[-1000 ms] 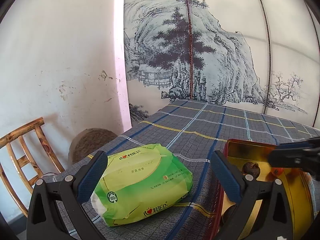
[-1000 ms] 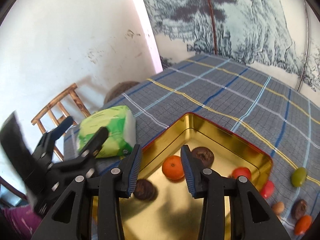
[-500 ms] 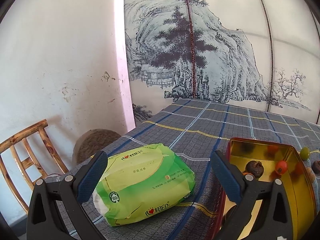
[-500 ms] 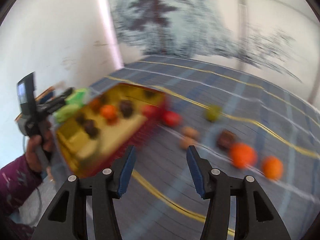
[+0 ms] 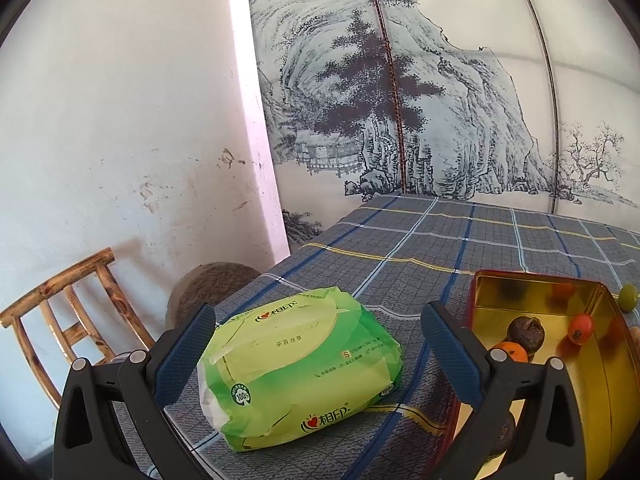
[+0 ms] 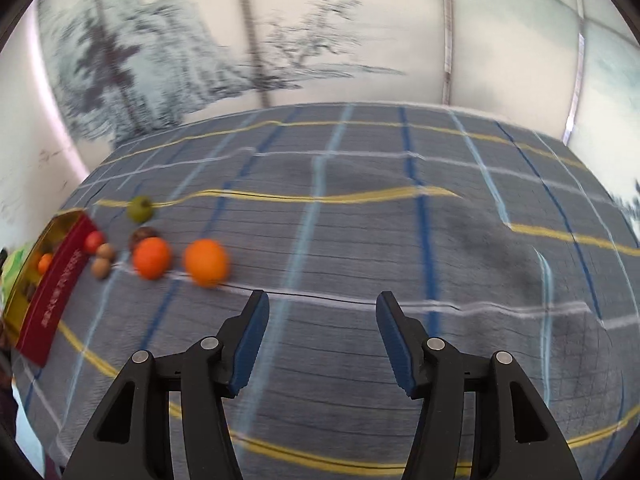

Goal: Organize fruits
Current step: 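Withdraw the right gripper from the tin, then grasp a small tan round fruit with the left gripper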

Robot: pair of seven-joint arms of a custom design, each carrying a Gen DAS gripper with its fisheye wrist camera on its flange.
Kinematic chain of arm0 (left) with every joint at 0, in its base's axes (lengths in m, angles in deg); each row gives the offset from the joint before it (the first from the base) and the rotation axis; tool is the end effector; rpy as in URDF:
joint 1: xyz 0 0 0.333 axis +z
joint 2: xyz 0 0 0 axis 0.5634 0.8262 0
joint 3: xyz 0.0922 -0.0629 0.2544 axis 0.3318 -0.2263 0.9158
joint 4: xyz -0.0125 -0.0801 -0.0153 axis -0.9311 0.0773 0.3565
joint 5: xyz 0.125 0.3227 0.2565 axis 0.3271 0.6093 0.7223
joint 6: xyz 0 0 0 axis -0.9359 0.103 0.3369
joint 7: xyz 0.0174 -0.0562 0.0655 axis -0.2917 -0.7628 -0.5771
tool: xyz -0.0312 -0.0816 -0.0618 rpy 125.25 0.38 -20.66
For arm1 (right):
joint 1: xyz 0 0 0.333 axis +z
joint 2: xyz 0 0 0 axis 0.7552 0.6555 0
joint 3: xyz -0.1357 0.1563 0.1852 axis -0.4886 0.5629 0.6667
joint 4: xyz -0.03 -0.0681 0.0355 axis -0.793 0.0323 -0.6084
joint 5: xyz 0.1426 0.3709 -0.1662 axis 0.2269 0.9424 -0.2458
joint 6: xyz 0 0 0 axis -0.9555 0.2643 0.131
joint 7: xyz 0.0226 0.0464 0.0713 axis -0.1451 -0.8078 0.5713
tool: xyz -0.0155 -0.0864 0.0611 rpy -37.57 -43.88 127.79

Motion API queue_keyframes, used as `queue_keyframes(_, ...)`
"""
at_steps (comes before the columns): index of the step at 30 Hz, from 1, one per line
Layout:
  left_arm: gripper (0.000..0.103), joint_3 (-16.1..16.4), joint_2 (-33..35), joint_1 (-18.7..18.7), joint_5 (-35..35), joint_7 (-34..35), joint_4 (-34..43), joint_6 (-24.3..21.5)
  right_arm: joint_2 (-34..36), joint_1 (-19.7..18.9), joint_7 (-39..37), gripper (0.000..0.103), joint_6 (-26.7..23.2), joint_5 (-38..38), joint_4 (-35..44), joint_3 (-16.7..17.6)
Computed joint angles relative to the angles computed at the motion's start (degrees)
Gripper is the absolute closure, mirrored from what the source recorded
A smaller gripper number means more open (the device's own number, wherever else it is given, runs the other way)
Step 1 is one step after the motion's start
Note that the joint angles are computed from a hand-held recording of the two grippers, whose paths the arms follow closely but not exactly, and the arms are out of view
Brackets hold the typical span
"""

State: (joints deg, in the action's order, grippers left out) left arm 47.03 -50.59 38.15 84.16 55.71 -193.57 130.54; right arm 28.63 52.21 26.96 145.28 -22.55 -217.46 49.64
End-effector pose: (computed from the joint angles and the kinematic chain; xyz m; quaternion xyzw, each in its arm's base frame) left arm 0.4801 -0.1040 0.4394 -0.7027 0.4286 -0.2395 0.5149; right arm 0.5188 -0.0422 0.4403 -0.6418 0.6644 -0.2248 0.3100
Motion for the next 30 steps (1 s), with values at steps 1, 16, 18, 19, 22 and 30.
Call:
queue_keyframes(1,0.001,-0.23,0.39,-0.09,-0.29,0.41,0.37,-0.55,0.41,0.00,-0.34,0.046,0.06,0.41,0.19,-0.61)
queue_keyframes(16,0.001,-0.65,4.37,-5.91,-0.32,16.23,10.35,11.51,2.63,3.33,-12.69,0.037,-3.28,17.77,1.74,-6.46)
queue_keyframes(18,0.002,-0.16,10.01,-8.00,-6.74,27.72,15.47,16.17,2.61,2.99,-14.03,0.037,-3.58,19.56,1.86,-6.13)
queue_keyframes(19,0.004,-0.21,12.46,-8.59,-10.82,33.19,17.43,17.61,2.52,2.79,-14.45,0.037,-3.61,20.10,1.82,-5.85)
queue_keyframes(22,0.012,1.10,23.05,-15.18,-34.64,58.79,26.03,16.69,2.38,2.89,-16.71,0.036,-4.19,23.02,1.99,-6.07)
queue_keyframes(30,0.045,2.07,41.97,-22.09,-54.04,68.83,47.05,-1.98,1.78,2.56,-22.02,0.036,-6.14,30.20,2.17,-6.78)
